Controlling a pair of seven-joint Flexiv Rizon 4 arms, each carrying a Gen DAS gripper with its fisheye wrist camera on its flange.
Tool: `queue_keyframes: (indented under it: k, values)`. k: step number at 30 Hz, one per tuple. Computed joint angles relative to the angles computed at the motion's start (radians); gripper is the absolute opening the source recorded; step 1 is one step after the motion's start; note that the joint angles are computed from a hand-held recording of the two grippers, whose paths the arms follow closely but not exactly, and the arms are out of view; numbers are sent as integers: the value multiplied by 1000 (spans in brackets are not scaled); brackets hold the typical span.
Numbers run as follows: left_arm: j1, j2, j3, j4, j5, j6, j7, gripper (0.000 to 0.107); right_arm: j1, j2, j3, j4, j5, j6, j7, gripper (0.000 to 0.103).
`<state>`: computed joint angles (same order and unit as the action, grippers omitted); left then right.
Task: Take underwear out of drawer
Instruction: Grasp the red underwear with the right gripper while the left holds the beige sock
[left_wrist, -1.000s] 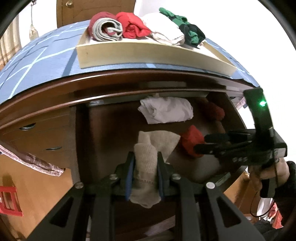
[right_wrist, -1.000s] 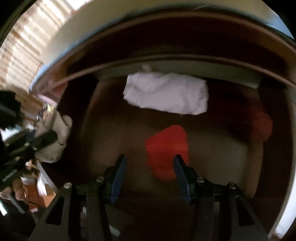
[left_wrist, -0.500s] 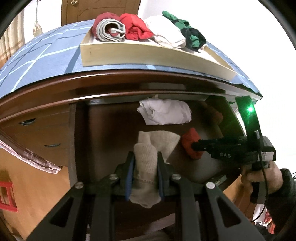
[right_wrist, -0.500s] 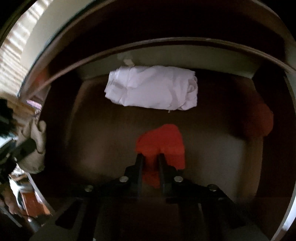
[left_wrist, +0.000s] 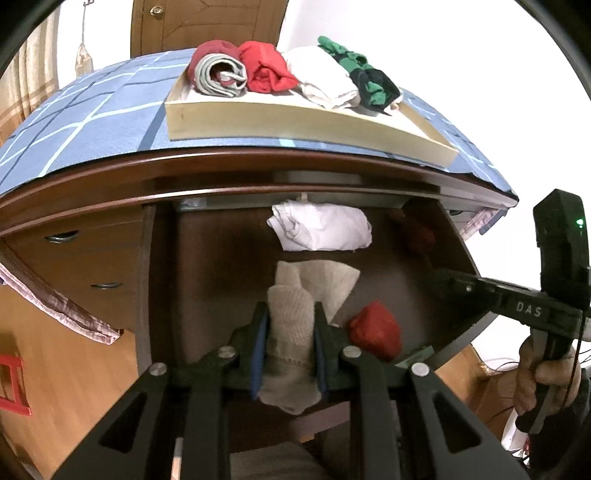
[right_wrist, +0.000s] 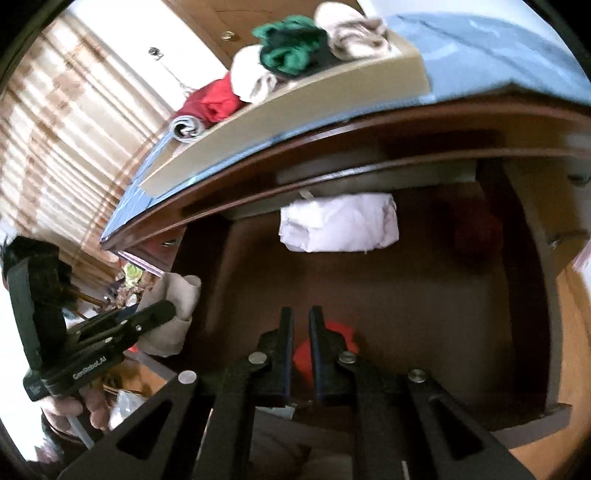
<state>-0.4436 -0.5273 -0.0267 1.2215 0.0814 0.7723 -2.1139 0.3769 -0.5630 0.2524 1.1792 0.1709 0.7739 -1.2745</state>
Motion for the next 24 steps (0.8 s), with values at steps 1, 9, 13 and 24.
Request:
queue_keyframes:
  k: [1,9,13,24]
  values:
    - [-2,3,2,3,2,0,-5,20,14,12,-20,22,-32,20,6,10]
    - [-4,25,7,26,22,-1,-32,20,-4,-50,4,-75,4,-127,-37,15]
    - [2,23,1,27,16,7,-25,20,3,-136,18,-207,27,-292,-55,43]
    - [20,29,-5,56,-8,47,-12,20,103,-253,-55,-384,-69,-553,-36,47]
